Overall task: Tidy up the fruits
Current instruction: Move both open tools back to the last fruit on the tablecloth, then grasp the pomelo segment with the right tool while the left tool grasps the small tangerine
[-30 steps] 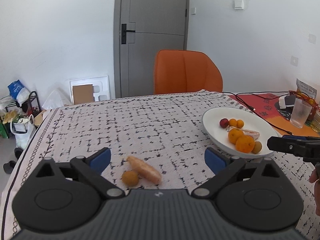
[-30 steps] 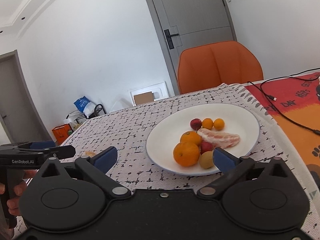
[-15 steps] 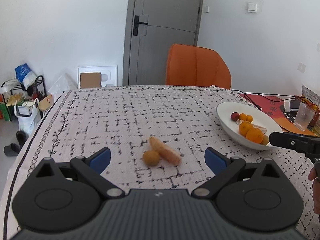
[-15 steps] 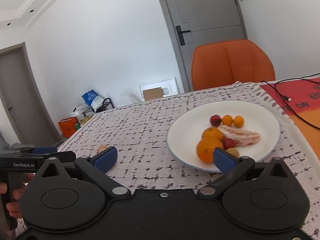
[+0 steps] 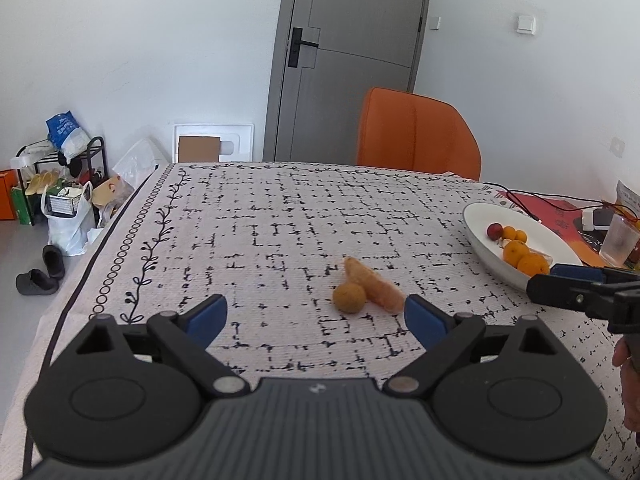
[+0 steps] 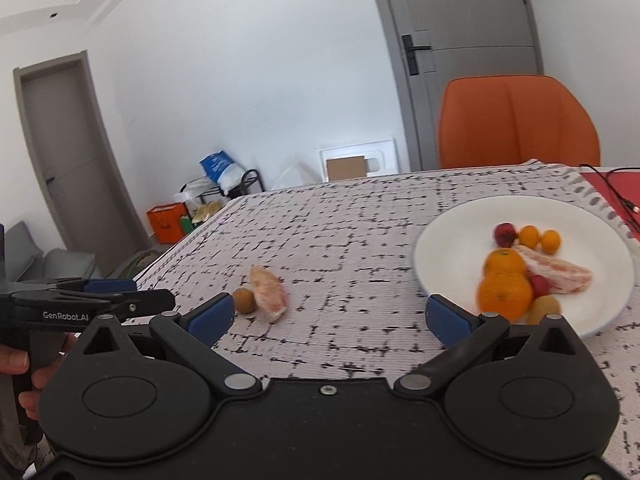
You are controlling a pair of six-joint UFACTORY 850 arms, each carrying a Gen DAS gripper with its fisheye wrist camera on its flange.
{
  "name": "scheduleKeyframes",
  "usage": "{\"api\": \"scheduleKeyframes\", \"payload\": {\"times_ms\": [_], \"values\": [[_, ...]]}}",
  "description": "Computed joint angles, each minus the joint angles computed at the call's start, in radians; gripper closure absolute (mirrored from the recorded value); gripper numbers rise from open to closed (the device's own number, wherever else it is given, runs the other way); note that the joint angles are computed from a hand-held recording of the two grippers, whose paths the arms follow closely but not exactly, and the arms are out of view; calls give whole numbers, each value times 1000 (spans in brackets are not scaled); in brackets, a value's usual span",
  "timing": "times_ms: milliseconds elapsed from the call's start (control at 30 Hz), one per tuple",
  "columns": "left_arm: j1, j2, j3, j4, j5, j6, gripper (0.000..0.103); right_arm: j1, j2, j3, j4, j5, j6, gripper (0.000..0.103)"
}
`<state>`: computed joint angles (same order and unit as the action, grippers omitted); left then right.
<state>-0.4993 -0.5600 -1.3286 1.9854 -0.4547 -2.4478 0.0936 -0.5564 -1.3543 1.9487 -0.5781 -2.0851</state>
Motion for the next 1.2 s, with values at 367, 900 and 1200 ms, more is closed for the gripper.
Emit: {"api": "scheduleKeyframes", "payload": {"times_ms": [367, 900, 1200], "values": [[25, -6, 7, 47, 42, -74, 34, 46, -38, -59, -103, 24, 59, 15], [59, -69, -66, 63, 131, -84, 48, 78, -141, -207, -369, 41, 309, 45], [72, -87, -87, 61, 146, -89, 48, 99, -210, -309, -501, 33, 441, 62]]}}
